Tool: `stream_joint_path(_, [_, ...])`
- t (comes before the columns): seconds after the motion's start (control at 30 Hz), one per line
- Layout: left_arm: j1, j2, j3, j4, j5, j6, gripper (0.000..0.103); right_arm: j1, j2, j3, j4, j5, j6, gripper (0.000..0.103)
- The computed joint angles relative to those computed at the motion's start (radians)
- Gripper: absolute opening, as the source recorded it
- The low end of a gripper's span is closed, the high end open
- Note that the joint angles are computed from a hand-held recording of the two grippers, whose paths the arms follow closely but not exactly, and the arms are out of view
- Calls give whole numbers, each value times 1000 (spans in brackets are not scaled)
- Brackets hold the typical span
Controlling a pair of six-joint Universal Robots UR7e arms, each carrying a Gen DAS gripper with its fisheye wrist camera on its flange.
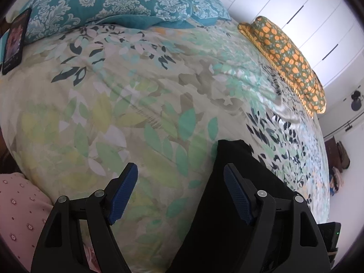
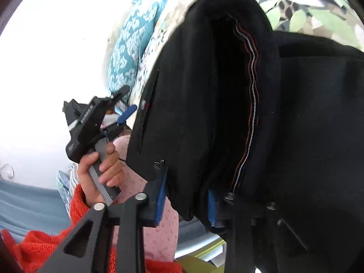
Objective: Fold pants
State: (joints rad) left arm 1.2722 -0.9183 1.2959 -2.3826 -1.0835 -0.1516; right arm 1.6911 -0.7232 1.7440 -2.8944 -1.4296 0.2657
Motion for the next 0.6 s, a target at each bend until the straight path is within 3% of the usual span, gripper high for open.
stream_joint_path(0.1, [6,-2,-4,2,-12,-19,79,34,-40,9,-51,3,-25,22])
stream_joint_path(0.33, [-5,-11,15,-11,-16,13,79,104,-191,52,-26,-99,-102,21])
stream_joint_path(0.6, [-28,-17,45,-9,-22,81,79,111,-367,213,-47,-240,-82,21])
